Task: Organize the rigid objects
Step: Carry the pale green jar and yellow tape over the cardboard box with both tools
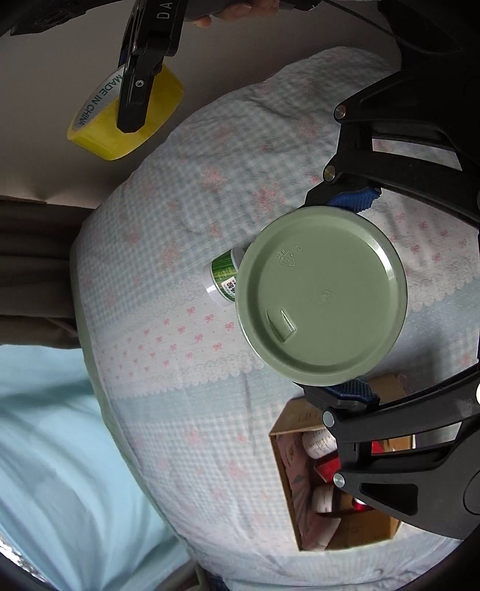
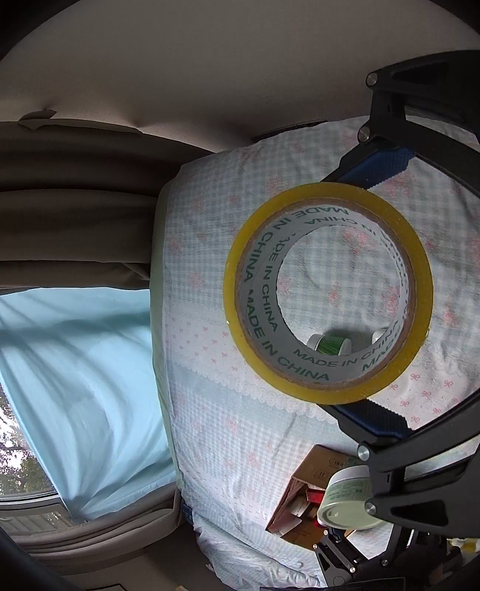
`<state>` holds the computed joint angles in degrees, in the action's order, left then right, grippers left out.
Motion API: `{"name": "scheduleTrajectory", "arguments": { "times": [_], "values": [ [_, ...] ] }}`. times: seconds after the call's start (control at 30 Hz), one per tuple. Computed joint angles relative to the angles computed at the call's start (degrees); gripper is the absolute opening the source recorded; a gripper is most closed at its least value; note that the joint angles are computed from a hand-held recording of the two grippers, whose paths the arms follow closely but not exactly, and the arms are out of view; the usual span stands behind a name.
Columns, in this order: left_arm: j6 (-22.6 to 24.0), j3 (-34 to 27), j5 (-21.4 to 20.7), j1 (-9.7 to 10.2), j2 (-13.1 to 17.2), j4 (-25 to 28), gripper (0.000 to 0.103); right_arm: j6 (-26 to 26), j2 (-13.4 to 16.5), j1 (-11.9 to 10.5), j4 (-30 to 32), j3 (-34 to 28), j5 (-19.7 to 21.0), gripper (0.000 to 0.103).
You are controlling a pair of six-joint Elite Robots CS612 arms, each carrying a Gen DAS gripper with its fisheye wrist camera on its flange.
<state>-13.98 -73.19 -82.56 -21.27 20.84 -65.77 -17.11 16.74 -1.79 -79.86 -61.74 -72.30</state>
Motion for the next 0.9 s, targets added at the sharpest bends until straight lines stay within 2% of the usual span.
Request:
{"name": "scheduleTrajectory", "arguments": {
  "times": [0.27, 0.4, 0.53, 0.7, 0.9],
  "values": [
    [-3.32, -4.74, 2.95, 0.92, -3.29, 4.19, 0.068, 3.7, -3.48, 0.63, 5.12, -3.28, 0.47, 0.097],
    [-4.32, -6.87, 3.87, 2.03, -4.26, 5.98, 0.068, 4.11, -4.12, 1.54, 7.58, -5.1, 0.22, 0.097],
    [-3.16, -9.04, 4.91, 3.5, -4.55, 7.53, 0.068, 4.34, -4.37, 2.96, 9.46, -6.63, 0.47, 0.097],
    [-0.85, -11.81, 3.45, 6.58, -4.33, 9.44, 0.068, 6.48, -4.33, 5.71, 10.15, -7.71, -0.09, 0.097],
    [4.8, -13.78, -1.24, 11.46, -3.92, 11.87, 0.068, 13.02, -4.25, 10.19, 10.22, -8.37, -2.25, 0.097]
  ]
}}
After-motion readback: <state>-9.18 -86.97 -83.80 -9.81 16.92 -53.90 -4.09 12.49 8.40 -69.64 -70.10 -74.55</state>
